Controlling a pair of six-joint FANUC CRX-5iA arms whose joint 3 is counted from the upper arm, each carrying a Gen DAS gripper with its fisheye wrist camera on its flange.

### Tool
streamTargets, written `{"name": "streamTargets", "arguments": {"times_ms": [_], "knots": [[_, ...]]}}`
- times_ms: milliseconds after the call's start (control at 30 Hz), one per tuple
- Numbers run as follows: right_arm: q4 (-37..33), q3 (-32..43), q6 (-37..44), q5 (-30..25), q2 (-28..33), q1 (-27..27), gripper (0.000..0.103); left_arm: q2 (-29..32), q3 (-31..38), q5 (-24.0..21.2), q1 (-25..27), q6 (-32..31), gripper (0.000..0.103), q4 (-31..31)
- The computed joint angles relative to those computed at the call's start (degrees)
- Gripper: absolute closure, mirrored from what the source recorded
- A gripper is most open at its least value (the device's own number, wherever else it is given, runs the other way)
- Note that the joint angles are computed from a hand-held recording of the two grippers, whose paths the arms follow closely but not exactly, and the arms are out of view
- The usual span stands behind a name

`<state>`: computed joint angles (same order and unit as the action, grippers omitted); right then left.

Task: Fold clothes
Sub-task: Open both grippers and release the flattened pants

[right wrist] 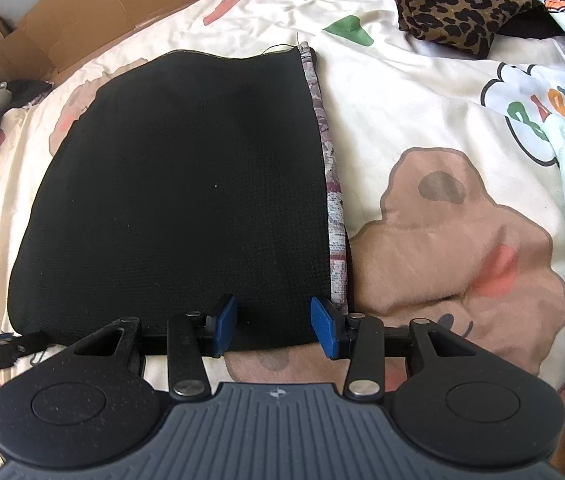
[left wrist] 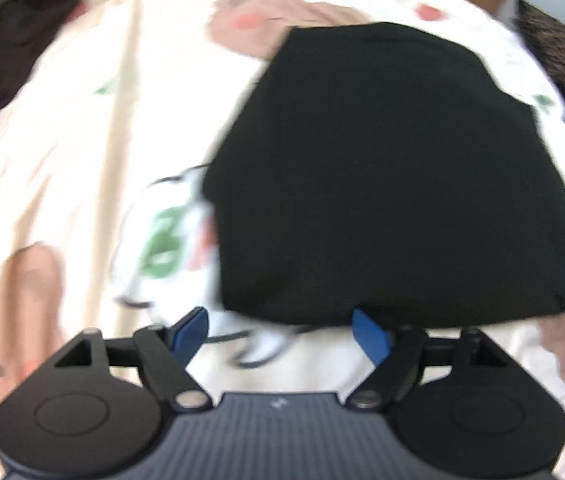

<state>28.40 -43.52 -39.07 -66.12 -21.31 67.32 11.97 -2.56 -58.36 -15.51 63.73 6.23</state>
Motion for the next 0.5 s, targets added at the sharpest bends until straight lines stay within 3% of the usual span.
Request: {"name": "streamTargets", "arguments": {"times_ms": [67, 167, 267, 500], "knots": [[-0.41, 0.44, -0.32, -0.64, 0.17, 0.48, 0.055, -0.05, 0.96, -0.16, 0.73, 1.37, 0.035, -1.42], [-0.59, 0.88, -1.22, -1.43, 0.34, 1.02, 0.055, -0.70, 0.40, 0.34, 2.53, 0.96, 0.038, 2.43], [0.29, 0.95, -2.78, -2.01, 0.43, 1.80, 0.054, -1.37, -0.87, 1.52, 2.77, -2.32, 0.052, 6.46], [0.78, 0.41, -3.65, -0.92, 0.00, 1.94, 0.055, -0.01, -1.98, 2.04, -0.42, -8.48, 0.053, 10.82]]}}
